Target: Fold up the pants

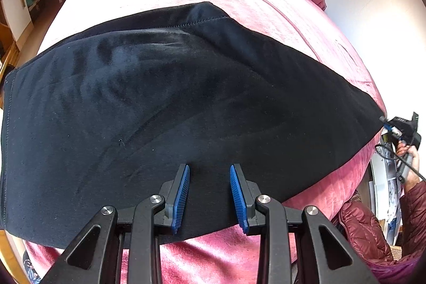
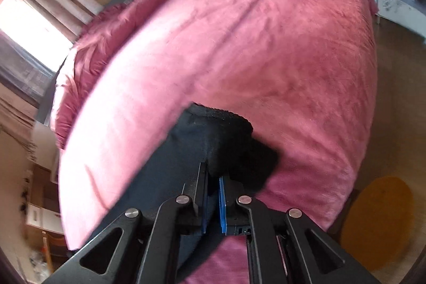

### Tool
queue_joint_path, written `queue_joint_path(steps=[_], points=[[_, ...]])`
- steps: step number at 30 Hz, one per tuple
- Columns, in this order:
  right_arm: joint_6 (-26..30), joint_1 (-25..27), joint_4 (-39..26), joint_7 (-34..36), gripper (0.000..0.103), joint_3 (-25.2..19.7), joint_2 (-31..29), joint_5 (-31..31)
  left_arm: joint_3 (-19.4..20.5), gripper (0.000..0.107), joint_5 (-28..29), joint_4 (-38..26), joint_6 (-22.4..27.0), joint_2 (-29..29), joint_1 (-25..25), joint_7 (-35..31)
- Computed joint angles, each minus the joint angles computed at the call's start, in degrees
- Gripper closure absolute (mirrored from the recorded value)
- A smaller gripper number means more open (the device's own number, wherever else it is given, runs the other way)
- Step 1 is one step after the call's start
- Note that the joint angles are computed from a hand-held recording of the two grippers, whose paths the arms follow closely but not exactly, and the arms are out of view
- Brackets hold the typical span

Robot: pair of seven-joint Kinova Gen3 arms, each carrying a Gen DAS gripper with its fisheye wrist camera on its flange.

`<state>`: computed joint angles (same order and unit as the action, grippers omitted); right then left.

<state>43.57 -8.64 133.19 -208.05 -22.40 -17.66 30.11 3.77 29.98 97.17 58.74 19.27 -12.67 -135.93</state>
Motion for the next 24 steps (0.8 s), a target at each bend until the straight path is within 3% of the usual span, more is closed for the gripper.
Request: queue_joint_path(steps=[3,7,9,12,14,17,20,22,24], points=[[-2.8,1.1,1.4,1.2,0.096,1.1,2.1,-1.9,0.2,0.075,0.1,0.1,-0.1,0.1,-0.1,-0.9],[-2.5,-0.4,1.3,-0.5,0.096,2.2,2.5,-1.1,0.1,0.075,-0.3,0.5,-0.4,-0.4,0.3,-1.1],[-1.7,-1.8,0.4,0.5,0.089,3.6,2.0,-2.4,0.2,0.075,0.0,0.5,-0.3,-0.5,0.2,-1.4],[4.4,1.6,-3.0,4.7,0.078,-0.8,1.7,-4.7,0.1,0.075,1.0,0.8,0.0,-0.8,-0.7,-2.6],[5.4,1.7,-4.1,6.9,0.078,-3.1,0.6,-6.4,0.0,0.075,2.0,1.1,0.4,-0.9,-1.5,-4.0],[0.4,-5.1,-4.2,6.1,0.078,-2.7,0.3,-6.3,0.1,0.075,3.8,1.5,1.1,-1.4,-2.5,-6.4],[-6.6,-11.3,-3.9,-0.7,0.073,-2.9,3.8,-3.6,0.4,0.075,4.9,2.2,0.8,-2.0,-2.1,-9.2],[-11.3,-10.6,-2.8,-5.3,0.073,-4.6,6.1,-0.8,0.4,0.075,5.2,2.4,1.0,-1.7,-1.6,-9.6],[-15.7,-6.1,-1.5,-10.0,0.073,-8.6,8.2,1.6,0.3,0.075,5.5,2.4,1.5,-1.5,-1.3,-9.9]])
